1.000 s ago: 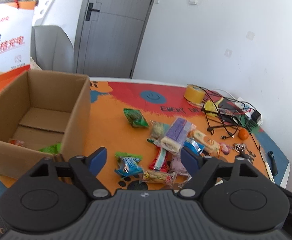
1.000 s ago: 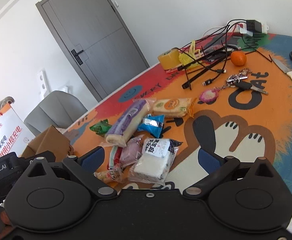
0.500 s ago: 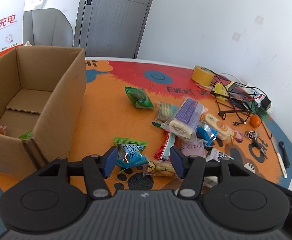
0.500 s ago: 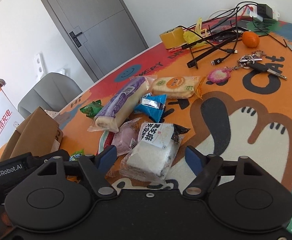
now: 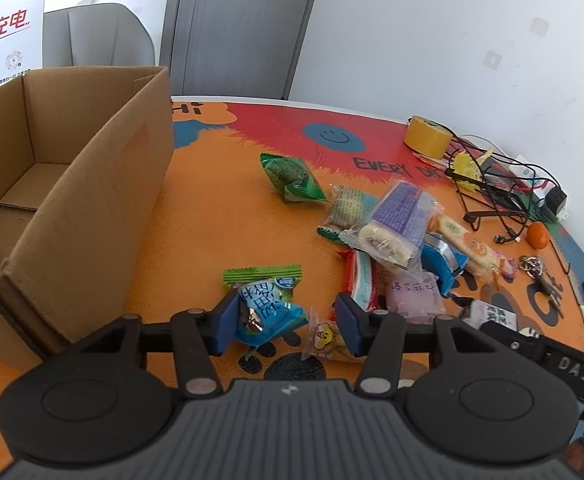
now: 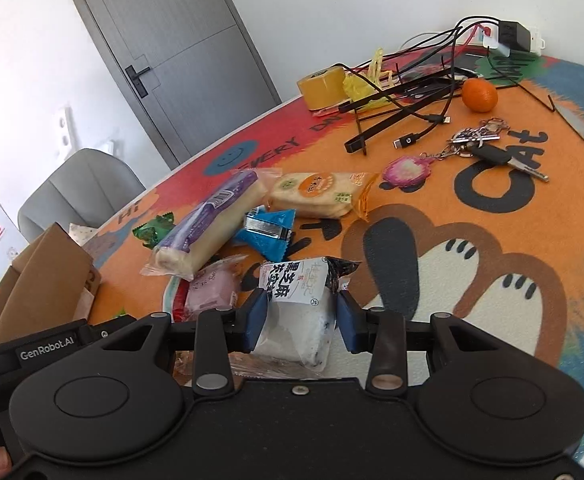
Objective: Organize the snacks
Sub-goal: 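Grasp the white bread pack with the right tool while the left tool grasps the blue-green candy, then carry both packs into the cardboard box and open both tools to release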
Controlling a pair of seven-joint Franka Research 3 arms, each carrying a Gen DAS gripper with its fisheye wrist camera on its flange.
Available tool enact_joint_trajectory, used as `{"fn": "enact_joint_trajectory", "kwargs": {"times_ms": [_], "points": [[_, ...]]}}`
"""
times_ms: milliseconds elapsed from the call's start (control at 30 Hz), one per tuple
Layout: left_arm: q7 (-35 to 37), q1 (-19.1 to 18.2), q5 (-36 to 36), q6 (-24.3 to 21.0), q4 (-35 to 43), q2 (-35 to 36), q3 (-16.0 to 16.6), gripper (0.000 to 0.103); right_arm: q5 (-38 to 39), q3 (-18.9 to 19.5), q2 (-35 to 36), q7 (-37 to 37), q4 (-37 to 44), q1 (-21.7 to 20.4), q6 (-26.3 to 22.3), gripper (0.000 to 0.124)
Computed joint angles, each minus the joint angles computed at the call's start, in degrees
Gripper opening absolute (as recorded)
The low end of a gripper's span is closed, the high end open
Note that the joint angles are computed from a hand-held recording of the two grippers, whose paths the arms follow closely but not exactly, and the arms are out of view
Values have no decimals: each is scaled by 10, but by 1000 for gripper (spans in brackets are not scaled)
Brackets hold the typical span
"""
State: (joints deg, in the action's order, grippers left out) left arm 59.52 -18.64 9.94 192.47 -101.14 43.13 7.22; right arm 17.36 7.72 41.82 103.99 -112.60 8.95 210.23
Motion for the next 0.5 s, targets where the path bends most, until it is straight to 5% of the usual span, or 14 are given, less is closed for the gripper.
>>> {"fn": "enact_joint_trajectory", "kwargs": {"times_ms": [133,267,333,400,500], "points": [[-5,-1,-5,-9,9,8,5,47,35,-28,4,-29,14,38,-4,66],[-9,-14,-11,-5,9,12,22,30,88,-64,14,-74,38,87,-30,78],[-7,6,-3,-7,7,7,2,28,130,-94,17,-107,48,124,-44,78],[-7,8,0,-4,2,3,0,28,169,-117,21,-136,55,154,-50,61],[-6,10,0,9,-12,-7,-2,28,162,-92,13,-152,49,130,-48,49]]}}
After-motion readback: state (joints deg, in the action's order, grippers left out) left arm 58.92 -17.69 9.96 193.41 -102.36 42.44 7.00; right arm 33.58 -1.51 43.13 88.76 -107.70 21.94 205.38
